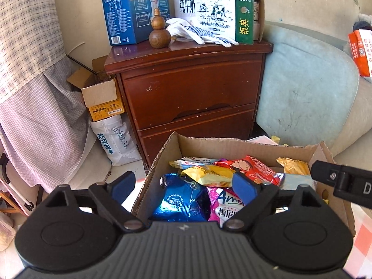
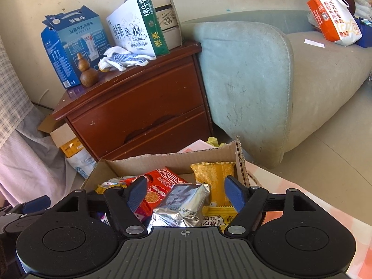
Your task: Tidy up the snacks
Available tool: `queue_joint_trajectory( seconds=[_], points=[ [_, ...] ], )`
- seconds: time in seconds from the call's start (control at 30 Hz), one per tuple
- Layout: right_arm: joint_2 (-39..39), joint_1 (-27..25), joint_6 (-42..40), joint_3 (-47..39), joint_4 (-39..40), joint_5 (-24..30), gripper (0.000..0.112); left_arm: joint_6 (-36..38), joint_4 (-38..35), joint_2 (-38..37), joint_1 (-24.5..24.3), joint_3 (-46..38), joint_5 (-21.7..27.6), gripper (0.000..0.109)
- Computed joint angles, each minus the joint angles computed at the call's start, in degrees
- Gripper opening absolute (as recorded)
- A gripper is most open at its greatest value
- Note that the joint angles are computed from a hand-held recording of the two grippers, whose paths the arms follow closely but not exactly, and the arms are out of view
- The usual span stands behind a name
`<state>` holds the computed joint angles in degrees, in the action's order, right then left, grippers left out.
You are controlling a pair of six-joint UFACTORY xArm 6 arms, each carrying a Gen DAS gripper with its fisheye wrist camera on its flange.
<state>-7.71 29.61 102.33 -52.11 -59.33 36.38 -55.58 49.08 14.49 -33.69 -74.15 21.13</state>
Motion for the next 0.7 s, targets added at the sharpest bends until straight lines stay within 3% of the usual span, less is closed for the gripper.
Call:
queue_joint_trajectory(
  seconds=[0.27,0.7],
  points=[
    [-1.48,3.38,-3.12,-0.01,2.95,3.86,0.086,2.68,-3.35,-7.07,0.37,7.23,1.13,0.096],
    [-2.49,8.63,-9.58,1.47,12.30,7.17,0.090,5.64,-6.69,-15.02,-0.06,16.97,3.37,0.098]
  ],
)
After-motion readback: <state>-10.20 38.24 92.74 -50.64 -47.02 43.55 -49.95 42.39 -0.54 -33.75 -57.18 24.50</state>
